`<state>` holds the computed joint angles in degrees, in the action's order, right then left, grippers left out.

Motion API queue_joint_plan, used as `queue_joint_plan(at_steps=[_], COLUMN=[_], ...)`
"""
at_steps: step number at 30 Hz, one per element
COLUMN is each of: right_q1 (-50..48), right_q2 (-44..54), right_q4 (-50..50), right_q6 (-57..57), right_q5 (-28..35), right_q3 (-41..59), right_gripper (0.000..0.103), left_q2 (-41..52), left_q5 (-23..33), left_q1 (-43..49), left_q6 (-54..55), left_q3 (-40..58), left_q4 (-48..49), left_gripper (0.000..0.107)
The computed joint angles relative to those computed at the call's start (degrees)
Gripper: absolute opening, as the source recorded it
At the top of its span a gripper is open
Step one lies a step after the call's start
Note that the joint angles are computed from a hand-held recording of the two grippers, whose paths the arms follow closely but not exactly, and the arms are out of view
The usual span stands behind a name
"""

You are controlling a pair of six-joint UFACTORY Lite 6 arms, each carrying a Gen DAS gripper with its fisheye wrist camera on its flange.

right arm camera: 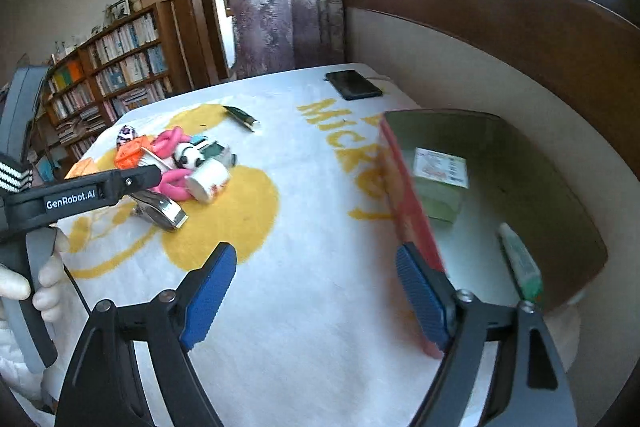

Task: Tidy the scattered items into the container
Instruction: 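Move both grippers back over the scattered items, then grasp the light orange block with the left gripper while the right grasps the metal clip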

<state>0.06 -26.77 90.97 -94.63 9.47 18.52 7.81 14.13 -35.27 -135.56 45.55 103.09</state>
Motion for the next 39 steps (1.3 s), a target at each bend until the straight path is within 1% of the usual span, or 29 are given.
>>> queue_joint_plan(at_steps=[5,7,11,14,17,24,26,29,33,37,38,39], right_q1=[5.71,7.81,11.86,13.75,15.87,21.25,22.44,23.29,24.41,24.48,24.40,24.21], right_q2=[7.19,8.97,14.09,17.71,21.04,29.33,31.24,32.53,33.35,33.63,33.73,33.83], right_q4=[14.80,19.06,31.56,31.58,30.90,40.55,43.91,44.72,46.46,47.21,47.15,46.80], right_q6=[-11.88,-15.01,-25.55,-24.28,-22.95,-32.71,-35.55,-35.88,-37.04,-37.43,-37.28,-36.86], right_q5=[-1.26,-1.67,-2.04,-1.06,0.24,1.22,1.09,1.42,1.12,1.16,1.21,1.36], right_q3=[3.69,4.85,8.53,11.04,13.11,18.55,20.06,20.89,21.53,21.72,21.76,21.79], right_gripper=[0.085,0.085,0.085,0.085,0.085,0.085,0.085,0.085,0.085,0.085,0.085,0.085], left_q2=[-2.37,-3.44,-5.39,-6.82,-8.44,-12.47,-12.92,-12.62,-9.79,-4.30,-2.80,-1.14], left_q5=[-1.09,-1.44,-1.73,-2.18,-2.47,-3.36,-3.49,-3.28,-1.94,-0.83,-0.53,-0.20], left_q1=[5.08,7.28,10.88,13.60,15.65,24.45,27.62,32.96,37.27,38.27,38.28,37.93], left_q6=[-9.79,-14.32,-20.55,-25.50,-27.22,-33.79,-34.16,-36.38,-34.58,-32.29,-31.22,-27.91], left_q3=[-5.04,-7.15,-10.59,-12.93,-14.81,-19.14,-19.82,-20.01,-18.31,-14.06,-12.83,-11.39], left_q4=[10.05,14.79,21.42,27.10,29.42,38.87,40.03,43.52,43.39,42.60,42.11,39.22], left_gripper=[0.074,0.074,0.074,0.074,0.074,0.074,0.074,0.074,0.074,0.074,0.074,0.074])
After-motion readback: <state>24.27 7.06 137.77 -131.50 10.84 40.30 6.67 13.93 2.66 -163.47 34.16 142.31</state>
